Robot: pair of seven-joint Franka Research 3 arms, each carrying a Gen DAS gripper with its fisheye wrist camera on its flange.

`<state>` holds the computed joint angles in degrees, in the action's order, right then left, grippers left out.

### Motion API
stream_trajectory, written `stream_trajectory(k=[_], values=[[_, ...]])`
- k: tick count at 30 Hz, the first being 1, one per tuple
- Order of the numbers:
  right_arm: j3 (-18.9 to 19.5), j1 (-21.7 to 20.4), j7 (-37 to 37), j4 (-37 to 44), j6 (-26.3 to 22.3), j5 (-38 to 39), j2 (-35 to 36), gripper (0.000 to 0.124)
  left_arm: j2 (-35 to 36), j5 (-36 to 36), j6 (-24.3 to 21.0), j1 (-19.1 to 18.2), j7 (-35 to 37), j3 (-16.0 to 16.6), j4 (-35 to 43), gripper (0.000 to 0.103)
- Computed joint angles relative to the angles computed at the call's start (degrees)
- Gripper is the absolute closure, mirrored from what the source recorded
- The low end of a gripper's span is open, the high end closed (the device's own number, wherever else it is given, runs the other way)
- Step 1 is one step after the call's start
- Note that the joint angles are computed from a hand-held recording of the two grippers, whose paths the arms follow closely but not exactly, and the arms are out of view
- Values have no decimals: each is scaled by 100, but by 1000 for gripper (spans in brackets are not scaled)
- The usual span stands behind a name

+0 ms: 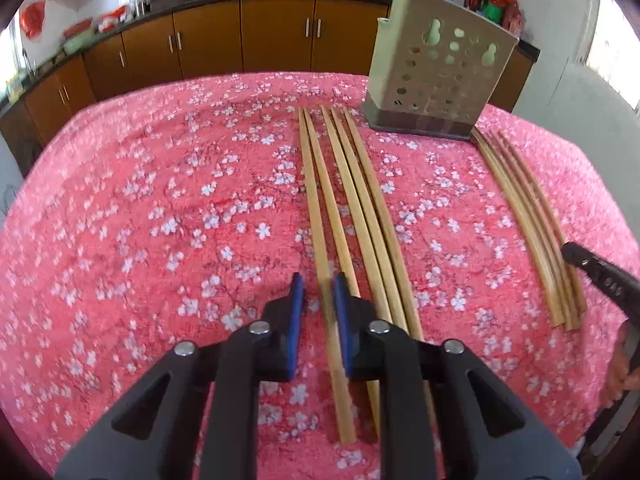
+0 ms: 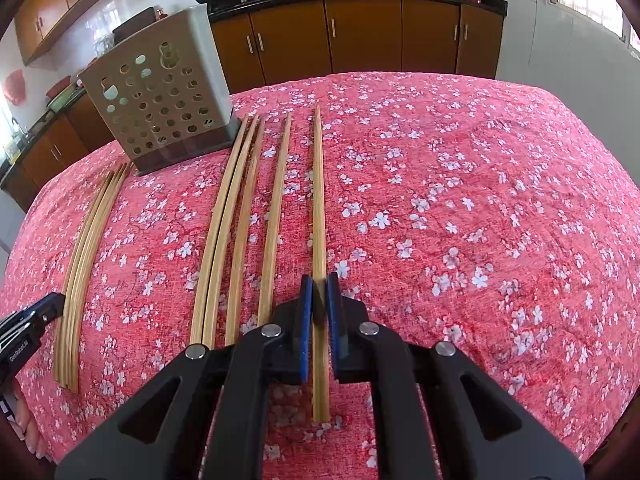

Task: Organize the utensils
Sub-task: 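Grasp a bamboo chopstick with the right tool while the left tool grasps another chopstick, then lift both chopsticks and lower them into the gray perforated holder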

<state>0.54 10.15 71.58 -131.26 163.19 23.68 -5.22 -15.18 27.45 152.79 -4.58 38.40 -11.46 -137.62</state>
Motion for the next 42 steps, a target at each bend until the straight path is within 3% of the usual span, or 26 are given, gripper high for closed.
stream_trajectory(k=[1,8,13,17,29,33,36,42], values=[[1,2,-21,-2,22,-15,4,115,53,116,-86,49,-32,-36,83,93],[-47,-107,134,448,113,-197,433,116,378,222,66,318,38,234,348,94],[-39,-190,-173,571,368,175,635,115,334,231,730,480,122,347,86,93],[-19,-204,-409,524,363,442,594,115,221,62,912,502,138,346,-94,93],[-83,-167,-627,185,329,665,252,116,-206,224,619,590,28,92,-407,95],[-179,16,-1429,83,816,1511,-53,116,-544,706,681,773,-199,-41,-435,95],[-445,414,-2530,181,1263,2535,-329,116,-923,1071,948,1016,-493,-128,-398,95],[-855,965,-4100,695,1579,4135,-450,116,-1257,1731,1408,1677,-1144,-478,-42,95]])
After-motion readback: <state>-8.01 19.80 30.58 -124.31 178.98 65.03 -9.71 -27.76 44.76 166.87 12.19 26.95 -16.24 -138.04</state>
